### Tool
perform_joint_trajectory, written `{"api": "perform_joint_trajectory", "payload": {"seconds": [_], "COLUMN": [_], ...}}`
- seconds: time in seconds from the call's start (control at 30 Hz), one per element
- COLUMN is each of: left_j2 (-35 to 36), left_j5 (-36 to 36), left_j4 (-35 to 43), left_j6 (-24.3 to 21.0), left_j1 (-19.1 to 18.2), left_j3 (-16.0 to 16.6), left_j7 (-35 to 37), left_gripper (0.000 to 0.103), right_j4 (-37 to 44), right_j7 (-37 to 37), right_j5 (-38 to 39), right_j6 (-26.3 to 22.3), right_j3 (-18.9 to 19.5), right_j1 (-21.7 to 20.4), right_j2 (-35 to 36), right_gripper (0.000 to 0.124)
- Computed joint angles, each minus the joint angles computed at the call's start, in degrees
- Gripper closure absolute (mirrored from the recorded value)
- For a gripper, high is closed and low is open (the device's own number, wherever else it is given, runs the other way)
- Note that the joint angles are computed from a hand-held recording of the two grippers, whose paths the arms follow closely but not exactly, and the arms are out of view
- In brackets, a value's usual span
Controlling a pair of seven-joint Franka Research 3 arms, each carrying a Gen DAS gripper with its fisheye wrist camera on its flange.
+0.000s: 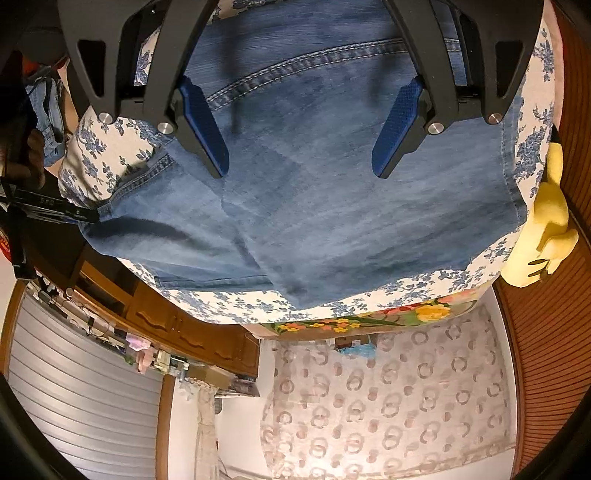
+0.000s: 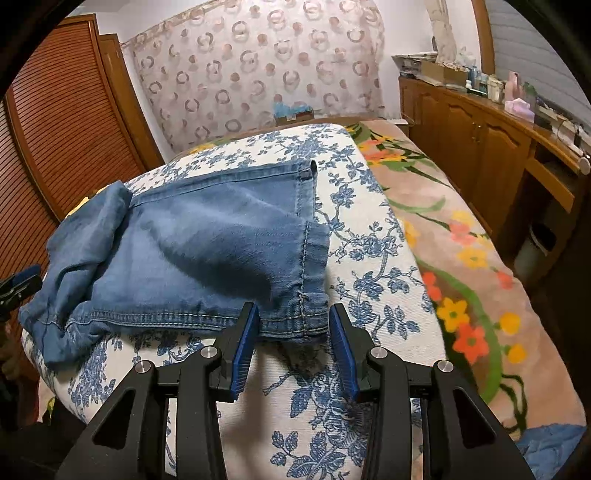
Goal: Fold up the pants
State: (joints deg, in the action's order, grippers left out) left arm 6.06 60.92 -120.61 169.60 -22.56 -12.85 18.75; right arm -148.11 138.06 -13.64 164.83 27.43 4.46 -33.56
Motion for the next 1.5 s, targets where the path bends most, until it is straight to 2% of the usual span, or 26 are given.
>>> {"api": "perform_joint_trajectory", "payload": {"seconds": [0.27,0.53,0.7,0.83,1.3,1.5], "left_j2": [0.3,0.2,-0.5,-1.1,-3.9,-5.7], "left_j5": [-0.9,-0.5,0.3,0.9,5.8,7.7], "left_j4": [0.2,0.8,0.8,1.0,0.0,-1.4], "left_j6": [0.1,-0.3,-0.8,-1.4,-2.6,-2.7], "left_j1": [-0.2,-0.9,-0.9,-0.9,0.5,1.8], "left_j3": [-0.1,-0.1,-0.4,-0.8,-1.7,-2.3], "left_j7": [1.0,1.2,0.3,-0.2,-5.7,-8.4], "left_gripper": [0.022,0.022,0.022,0.022,0.022,0.022], "right_j4": [-0.3,-0.1,-1.1,-1.7,3.1,7.9], "right_j7": [-0.3,0.3,0.5,0.6,-6.0,-10.5], "right_j5": [0.0,-0.6,-0.3,0.6,2.4,3.5], "right_j6": [0.5,2.7,5.4,7.8,11.8,15.3], "right_j3": [-0.4,1.7,2.1,3.8,7.4,10.7], "right_j1": [-0.1,-1.3,-2.0,-3.6,-7.6,-9.6], "right_j2": [-0.2,0.9,0.3,-0.7,-1.3,1.1], "right_gripper": [0.083,0.083,0.104,0.107,0.111,0.112]}}
